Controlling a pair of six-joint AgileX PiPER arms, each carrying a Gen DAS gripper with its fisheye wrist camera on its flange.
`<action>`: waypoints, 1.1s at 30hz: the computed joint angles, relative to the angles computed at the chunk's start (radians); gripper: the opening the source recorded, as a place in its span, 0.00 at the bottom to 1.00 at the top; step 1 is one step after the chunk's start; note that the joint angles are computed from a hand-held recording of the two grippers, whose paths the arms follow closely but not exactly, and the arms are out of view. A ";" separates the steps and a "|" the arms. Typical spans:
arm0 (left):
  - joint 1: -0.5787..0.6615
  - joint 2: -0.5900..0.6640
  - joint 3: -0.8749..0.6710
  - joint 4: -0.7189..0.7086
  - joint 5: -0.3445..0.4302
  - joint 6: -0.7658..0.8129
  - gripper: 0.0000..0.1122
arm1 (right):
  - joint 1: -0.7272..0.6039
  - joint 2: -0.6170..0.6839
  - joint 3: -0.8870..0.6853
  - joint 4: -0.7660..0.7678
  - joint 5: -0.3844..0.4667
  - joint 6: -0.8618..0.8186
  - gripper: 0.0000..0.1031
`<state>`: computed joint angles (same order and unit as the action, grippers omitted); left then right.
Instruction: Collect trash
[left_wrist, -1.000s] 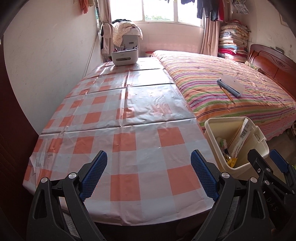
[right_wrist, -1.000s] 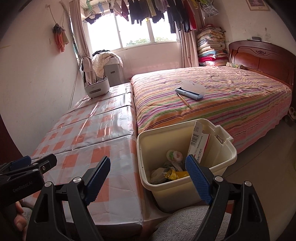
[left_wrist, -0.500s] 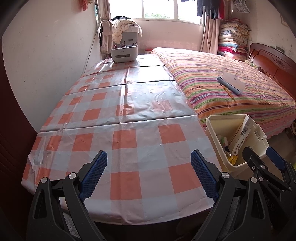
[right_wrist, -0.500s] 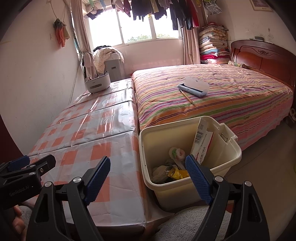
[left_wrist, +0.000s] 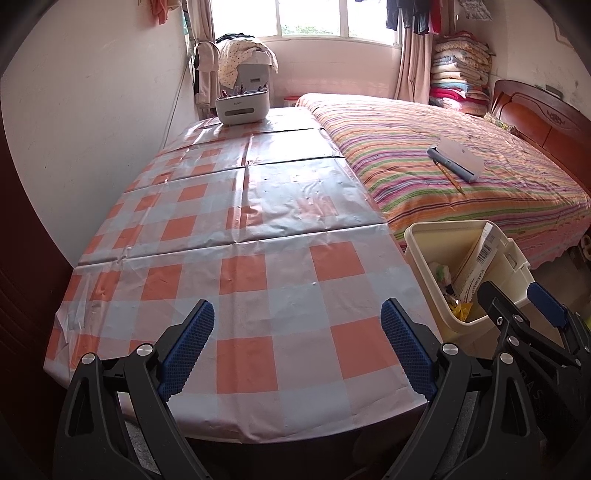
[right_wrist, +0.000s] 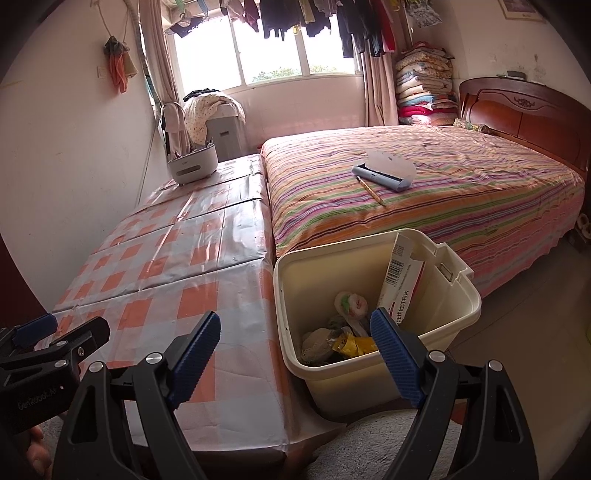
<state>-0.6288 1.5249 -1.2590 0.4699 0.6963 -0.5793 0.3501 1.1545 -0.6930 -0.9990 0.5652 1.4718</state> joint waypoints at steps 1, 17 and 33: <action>-0.002 0.000 0.000 0.003 0.001 -0.001 0.81 | 0.000 0.000 0.001 -0.001 -0.001 0.001 0.79; -0.019 0.011 -0.003 0.010 0.012 0.000 0.81 | -0.015 0.053 -0.021 0.010 -0.011 -0.024 0.79; -0.026 0.037 -0.020 0.027 0.014 -0.017 0.81 | -0.055 0.095 -0.039 0.031 -0.034 -0.066 0.79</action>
